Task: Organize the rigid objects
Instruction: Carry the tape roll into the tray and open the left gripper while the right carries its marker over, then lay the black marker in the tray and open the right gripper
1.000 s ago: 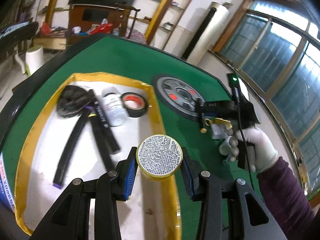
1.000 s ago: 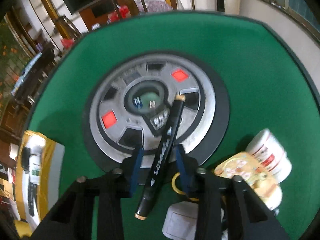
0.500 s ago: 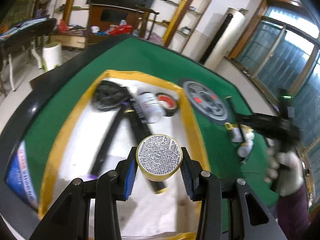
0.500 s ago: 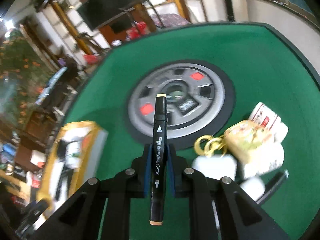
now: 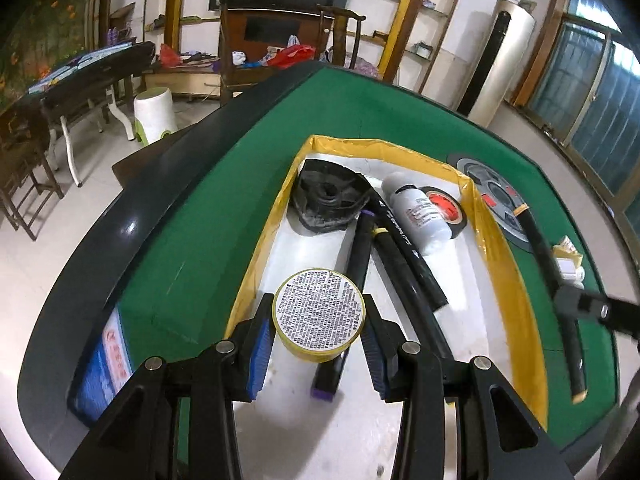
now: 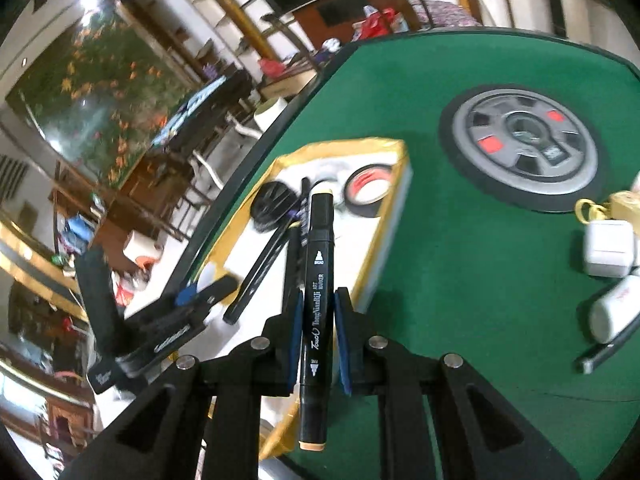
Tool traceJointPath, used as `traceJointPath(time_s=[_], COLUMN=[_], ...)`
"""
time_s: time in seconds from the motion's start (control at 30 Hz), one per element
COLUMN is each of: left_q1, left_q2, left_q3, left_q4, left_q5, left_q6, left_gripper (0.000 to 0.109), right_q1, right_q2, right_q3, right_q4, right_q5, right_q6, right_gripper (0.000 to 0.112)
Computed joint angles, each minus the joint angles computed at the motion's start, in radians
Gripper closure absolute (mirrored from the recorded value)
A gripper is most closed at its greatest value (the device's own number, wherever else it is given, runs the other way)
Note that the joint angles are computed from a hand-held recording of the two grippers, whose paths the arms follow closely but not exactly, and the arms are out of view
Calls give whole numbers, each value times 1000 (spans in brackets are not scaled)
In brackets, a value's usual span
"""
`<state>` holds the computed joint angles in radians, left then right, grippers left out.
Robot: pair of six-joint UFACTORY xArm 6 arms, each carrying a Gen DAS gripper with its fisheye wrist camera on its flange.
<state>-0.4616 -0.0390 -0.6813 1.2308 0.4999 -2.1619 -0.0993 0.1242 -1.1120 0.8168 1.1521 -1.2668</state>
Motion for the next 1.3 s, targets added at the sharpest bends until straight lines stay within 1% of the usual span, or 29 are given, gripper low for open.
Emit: traceJointPath(time_s=[0.1,0.23,0.33,0.37,0.53,0.6,0.67,0.8,0.93,0.97,1.0,1.03,1.1,1.17,1.23,1.3], left_q1=[13,20,22,20,-9,-13,-16,-15,-26,-31,-37,-42,-55,-72,-99,-147], left_q2=[13,-7,-45,-58,-101,-110,-118,-127,-122,-122,-124,-124,-124,-118,-110,-94], left_q3=[-9,11,46,58,88,94,99,105,103,103,105,103,97,83,65,31], left_q4=[21,57,106,122,160,176,199,221,207,201,195,182,152,112,65,0], left_q5=[-18,-49,-76,-77,-74,-80,-85,-101,-101,-97,-92,-88,-75,-56,-22,53], left_q6=[1,-41,-112,-135,-213,-240,-275,-307,-312,-309,-306,-295,-267,-223,-169,-93], left_gripper=[65,64,60,56,52,49,48,48,48,48,48,48,48,48,47,44], right_q1=[42,101,142,155,208,221,231,227,208,204,197,191,166,147,136,106], right_q2=[-14,-43,-56,-58,-68,-70,-76,-71,-74,-80,-85,-87,-88,-93,-107,-112], right_q3=[39,100,133,143,197,210,222,218,216,221,223,223,214,213,223,219], right_q4=[-10,-13,-17,-21,-43,-41,-39,-31,2,14,27,38,54,73,87,114], right_q5=[-37,-131,-217,-244,-381,-423,-448,-443,-420,-424,-423,-416,-374,-347,-355,-319], right_q6=[19,36,55,67,97,95,96,114,101,92,78,68,46,24,4,-34], right_gripper=[97,97,97,97,97,97,97,97,96,95,89,87,87,87,81,81])
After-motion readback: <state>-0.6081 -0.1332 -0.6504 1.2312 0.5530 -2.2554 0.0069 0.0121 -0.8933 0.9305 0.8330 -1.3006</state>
